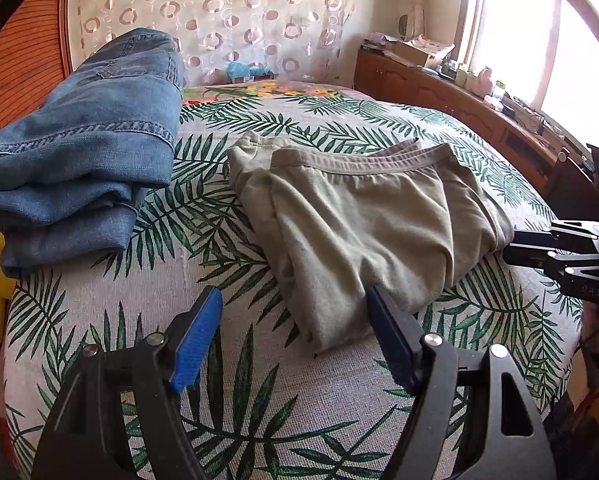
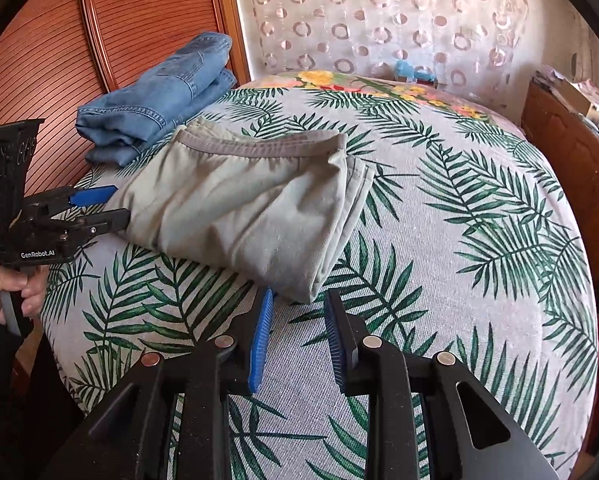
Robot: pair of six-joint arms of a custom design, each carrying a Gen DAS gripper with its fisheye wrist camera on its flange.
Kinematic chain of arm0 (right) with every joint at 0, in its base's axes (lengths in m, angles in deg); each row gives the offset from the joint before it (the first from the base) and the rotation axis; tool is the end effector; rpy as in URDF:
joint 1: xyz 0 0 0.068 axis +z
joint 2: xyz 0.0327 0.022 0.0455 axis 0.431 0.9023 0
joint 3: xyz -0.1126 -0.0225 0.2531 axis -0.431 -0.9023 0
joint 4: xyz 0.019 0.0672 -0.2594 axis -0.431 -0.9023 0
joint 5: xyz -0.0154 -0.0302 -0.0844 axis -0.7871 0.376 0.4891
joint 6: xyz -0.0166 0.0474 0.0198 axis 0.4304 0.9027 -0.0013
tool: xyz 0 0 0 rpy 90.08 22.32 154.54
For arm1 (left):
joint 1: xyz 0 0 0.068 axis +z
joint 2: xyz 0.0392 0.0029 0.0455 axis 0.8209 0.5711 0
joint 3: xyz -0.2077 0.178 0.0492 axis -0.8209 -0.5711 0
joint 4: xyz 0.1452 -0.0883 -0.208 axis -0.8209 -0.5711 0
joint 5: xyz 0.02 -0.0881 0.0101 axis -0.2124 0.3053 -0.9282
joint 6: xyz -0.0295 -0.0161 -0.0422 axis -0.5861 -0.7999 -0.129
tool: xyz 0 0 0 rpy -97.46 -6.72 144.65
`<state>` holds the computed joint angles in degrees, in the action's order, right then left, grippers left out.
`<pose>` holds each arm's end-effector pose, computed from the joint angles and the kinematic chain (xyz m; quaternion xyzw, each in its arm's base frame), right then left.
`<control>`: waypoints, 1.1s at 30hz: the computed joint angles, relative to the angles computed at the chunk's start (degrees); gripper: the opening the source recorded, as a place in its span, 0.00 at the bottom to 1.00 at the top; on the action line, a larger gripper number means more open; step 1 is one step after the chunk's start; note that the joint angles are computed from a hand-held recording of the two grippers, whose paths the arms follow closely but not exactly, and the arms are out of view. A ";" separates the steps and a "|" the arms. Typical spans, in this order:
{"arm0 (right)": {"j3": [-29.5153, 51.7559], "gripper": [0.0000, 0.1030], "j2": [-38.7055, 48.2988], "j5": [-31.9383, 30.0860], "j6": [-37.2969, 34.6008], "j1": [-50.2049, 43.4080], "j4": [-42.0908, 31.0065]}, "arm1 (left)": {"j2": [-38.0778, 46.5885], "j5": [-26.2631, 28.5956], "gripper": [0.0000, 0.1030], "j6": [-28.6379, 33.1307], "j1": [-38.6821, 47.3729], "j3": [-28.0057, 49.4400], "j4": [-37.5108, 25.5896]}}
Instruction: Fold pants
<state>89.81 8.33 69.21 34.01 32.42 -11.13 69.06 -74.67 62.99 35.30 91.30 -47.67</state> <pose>0.2874 0.0475 0.2461 -0.2569 0.8869 0.1354 0.3593 0.2532 -0.0884 0.1642 0.0385 0.9297 -0.0650 0.3604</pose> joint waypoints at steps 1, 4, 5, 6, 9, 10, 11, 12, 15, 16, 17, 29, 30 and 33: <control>0.19 0.26 0.43 -0.16 -0.11 -0.16 0.13 | 0.04 -0.15 0.74 -0.04 -0.06 0.08 -0.20; 0.79 0.10 1.40 -1.32 -0.42 -0.68 0.48 | 0.54 -0.46 0.74 -0.25 -0.08 0.57 -0.61; 0.94 0.07 1.60 -1.57 -0.67 -0.73 0.62 | 0.73 -0.46 0.74 -0.32 -0.01 0.77 -0.81; 0.92 0.04 1.66 -1.11 -0.98 -0.83 1.28 | 0.74 -0.51 0.74 -0.42 -0.03 0.81 -0.87; 0.52 0.02 0.15 0.52 -0.90 -1.54 2.26 | 0.74 -0.54 0.74 -0.41 -0.02 0.79 -0.84; 0.49 0.02 -0.36 1.06 -0.23 -2.26 2.87 | 0.77 -0.73 0.74 -0.44 -0.03 0.85 -0.90; 0.77 0.02 -0.54 0.75 0.09 -3.00 2.90 | 0.81 -0.82 0.74 -0.50 0.01 0.90 -0.94; 1.25 0.01 -0.46 -0.24 -0.14 -3.77 2.44 | 0.81 -0.64 0.74 -0.51 0.12 0.91 -0.89; 1.46 0.01 -0.37 1.71 -0.65 -4.09 2.34 | 0.74 -0.76 0.74 -0.50 0.01 0.75 -0.73; 1.60 0.01 -0.17 1.66 -0.70 -4.35 2.19 | 0.75 -0.83 0.74 -0.48 -0.04 0.66 -0.61; 1.65 0.01 -0.11 1.54 -0.70 -4.60 2.18 | 0.79 -0.88 0.74 -0.45 -0.05 0.66 -0.55; 10.16 0.20 6.79 2.55 1.88 0.24 2.86 | 0.47 -1.12 0.74 -0.68 -0.34 0.31 -0.19; 11.33 0.21 8.17 3.09 1.89 0.85 2.99 | 0.45 -1.26 0.74 -0.72 -0.44 0.28 -0.15; 16.02 0.21 13.04 4.32 2.00 2.57 1.91 | 0.23 -1.52 0.74 -0.72 -0.58 -0.06 0.09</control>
<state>105.83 21.37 73.53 36.01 34.98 -9.22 69.29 -76.20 62.26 34.71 91.24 -47.58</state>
